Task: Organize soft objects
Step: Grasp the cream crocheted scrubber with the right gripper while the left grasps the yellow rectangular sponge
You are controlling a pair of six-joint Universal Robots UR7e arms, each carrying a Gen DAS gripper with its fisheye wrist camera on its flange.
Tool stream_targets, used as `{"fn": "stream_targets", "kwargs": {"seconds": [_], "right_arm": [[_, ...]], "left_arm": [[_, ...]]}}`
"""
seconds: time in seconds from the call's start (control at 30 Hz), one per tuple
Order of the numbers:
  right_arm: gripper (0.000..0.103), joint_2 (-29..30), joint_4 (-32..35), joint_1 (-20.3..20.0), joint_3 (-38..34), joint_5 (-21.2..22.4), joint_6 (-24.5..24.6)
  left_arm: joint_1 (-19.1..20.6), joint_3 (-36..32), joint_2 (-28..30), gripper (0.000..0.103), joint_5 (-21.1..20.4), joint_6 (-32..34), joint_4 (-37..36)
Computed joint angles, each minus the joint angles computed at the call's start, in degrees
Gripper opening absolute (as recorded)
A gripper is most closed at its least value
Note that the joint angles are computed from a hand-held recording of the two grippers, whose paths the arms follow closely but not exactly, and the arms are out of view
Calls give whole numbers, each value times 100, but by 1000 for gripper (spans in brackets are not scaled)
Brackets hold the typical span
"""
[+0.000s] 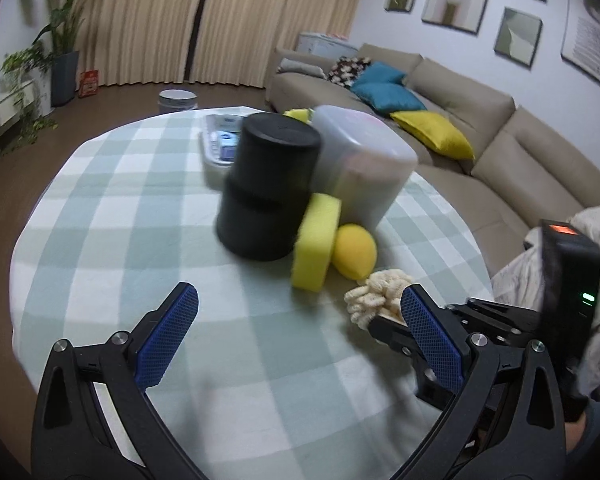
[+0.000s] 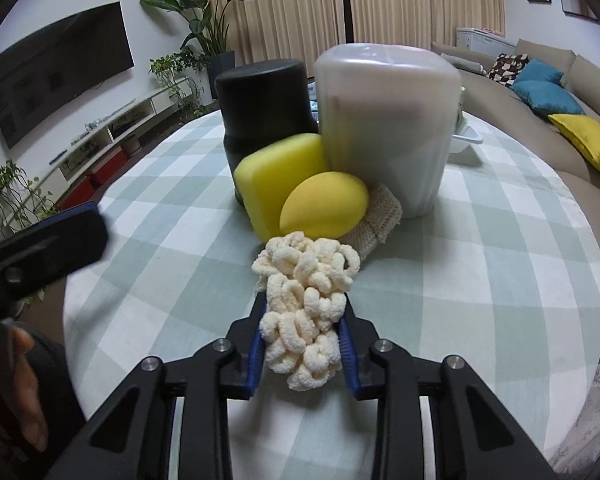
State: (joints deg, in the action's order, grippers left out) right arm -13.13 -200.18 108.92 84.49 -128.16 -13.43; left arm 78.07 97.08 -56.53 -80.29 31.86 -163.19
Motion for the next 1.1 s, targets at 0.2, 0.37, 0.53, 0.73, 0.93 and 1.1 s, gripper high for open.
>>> {"fn": "stream_targets", "kwargs": {"seconds": [0.2,0.37,0.53,0.73,0.93,1.1], "right_arm": [[34,-254,-436,23,416,-33,64],[34,-361,-604,-72,591,-1,154],[34,-375,-669,-133,647,72,191],[34,-412,-814,-163,719,62,226],[34,-452,-914,-181,788,58,329],[34,-472,-926,-177,823,50,354]], "left_arm": [[-162,-452,392,101,206,56,135],[-162,-728,589,88,280,43,314],[-211,-771,752,88,414,184,365],[-262,-880,974,67,635,227,488],[-236,-1071,1147,36,786,165,619],[-172,-1118,1155,23,741,71,689]]}}
